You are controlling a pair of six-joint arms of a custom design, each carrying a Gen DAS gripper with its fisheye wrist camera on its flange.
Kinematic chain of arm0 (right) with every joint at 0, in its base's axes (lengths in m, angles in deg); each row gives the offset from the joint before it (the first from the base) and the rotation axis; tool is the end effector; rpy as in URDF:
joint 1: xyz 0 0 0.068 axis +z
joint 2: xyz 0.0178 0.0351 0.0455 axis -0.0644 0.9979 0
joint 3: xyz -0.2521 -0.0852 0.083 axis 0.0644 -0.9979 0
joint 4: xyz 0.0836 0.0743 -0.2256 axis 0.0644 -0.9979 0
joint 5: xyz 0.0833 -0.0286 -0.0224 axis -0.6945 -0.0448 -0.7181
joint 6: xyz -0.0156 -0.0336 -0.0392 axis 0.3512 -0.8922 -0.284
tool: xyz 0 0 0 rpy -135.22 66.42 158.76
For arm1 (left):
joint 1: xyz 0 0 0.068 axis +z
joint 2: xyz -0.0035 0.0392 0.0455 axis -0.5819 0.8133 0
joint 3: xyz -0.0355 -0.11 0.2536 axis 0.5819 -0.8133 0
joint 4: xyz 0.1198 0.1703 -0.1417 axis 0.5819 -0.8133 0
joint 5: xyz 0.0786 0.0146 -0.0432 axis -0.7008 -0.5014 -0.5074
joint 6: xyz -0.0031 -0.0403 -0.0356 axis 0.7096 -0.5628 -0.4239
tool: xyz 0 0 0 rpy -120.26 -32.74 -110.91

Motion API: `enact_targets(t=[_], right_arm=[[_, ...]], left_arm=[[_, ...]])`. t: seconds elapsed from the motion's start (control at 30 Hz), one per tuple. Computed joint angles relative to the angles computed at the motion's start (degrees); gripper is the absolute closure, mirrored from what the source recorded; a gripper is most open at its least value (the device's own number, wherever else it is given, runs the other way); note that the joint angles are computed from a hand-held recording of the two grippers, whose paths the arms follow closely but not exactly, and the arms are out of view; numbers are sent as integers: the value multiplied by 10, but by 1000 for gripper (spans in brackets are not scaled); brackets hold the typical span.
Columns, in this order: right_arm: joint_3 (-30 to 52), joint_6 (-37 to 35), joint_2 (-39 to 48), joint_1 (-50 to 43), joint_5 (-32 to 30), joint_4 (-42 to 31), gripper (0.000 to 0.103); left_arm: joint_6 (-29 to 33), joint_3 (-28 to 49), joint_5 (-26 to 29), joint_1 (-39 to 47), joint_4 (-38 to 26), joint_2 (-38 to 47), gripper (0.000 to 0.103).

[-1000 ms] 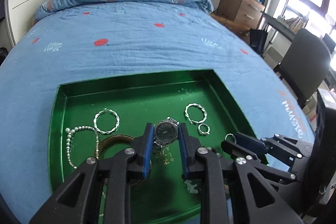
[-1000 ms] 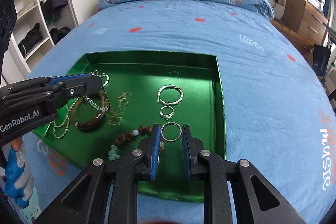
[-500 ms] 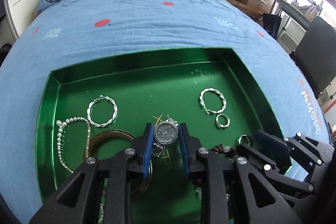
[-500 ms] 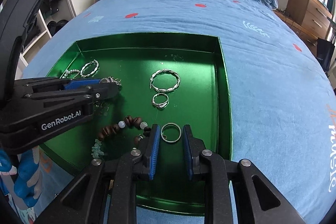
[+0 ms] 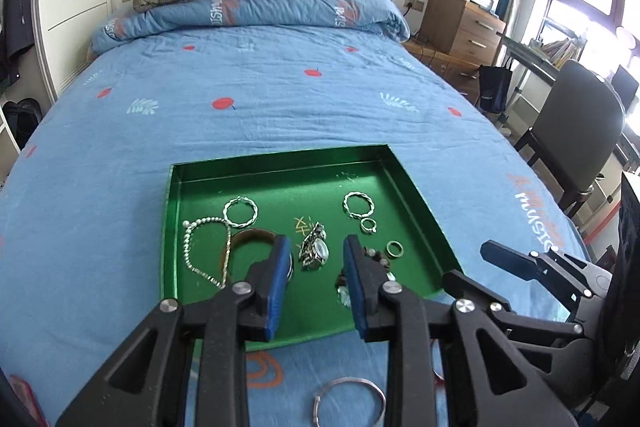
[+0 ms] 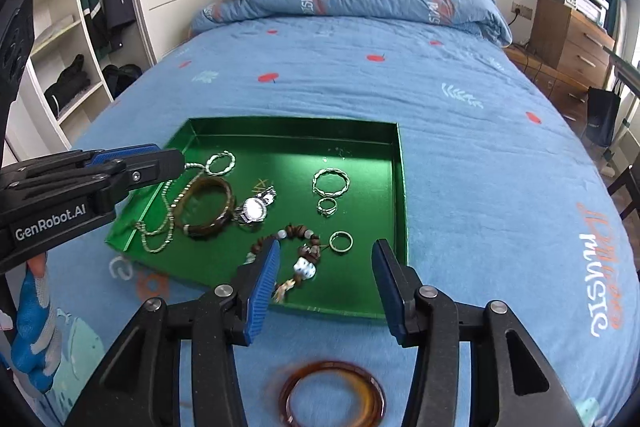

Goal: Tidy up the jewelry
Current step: 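Open both tools to release the watch and ring into the tray, then move both open tools back above the silver and amber bangles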

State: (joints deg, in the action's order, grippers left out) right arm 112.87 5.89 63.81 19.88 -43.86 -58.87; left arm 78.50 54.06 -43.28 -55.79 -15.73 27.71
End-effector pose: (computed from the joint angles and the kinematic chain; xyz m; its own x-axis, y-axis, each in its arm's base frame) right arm 0.2549 0.0966 0.2131 -0.7242 0.1942 -0.6617 0.2288 0.9728 0.0352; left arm 0.3395 -0.1362 0.2602 -0.6313 0.3699 -0.6816 0.6037 0.7861 -0.1326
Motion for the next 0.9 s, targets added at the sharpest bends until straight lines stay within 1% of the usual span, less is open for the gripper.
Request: enact_targets(t=[0.23, 0.33, 0.4, 0.5, 0.67, 0.7, 0.8, 0.9], right_arm=[[12, 88, -102, 109, 82, -128, 50], [25, 144, -131, 169, 128, -193, 50], [35, 197, -144, 223, 161, -244, 50], [53, 290, -151, 307, 206, -323, 50], [100, 496, -122, 463, 262, -488, 50], [111, 541, -111, 492, 269, -523, 50], [143, 674, -79, 574, 278, -619, 50], [165, 775, -49, 630, 276, -687, 50]], left_arm=[[18, -68, 24, 42, -49, -138, 75], [28, -96, 43, 72, -77, -204, 74], [36, -114, 60, 96, -98, -247, 70], [52, -138, 84, 139, -132, -314, 67], [114, -168, 146, 236, -205, -402, 67], [134, -173, 165, 263, -224, -416, 67], [178, -185, 194, 319, -255, -441, 67], [235, -196, 232, 385, -288, -454, 67]])
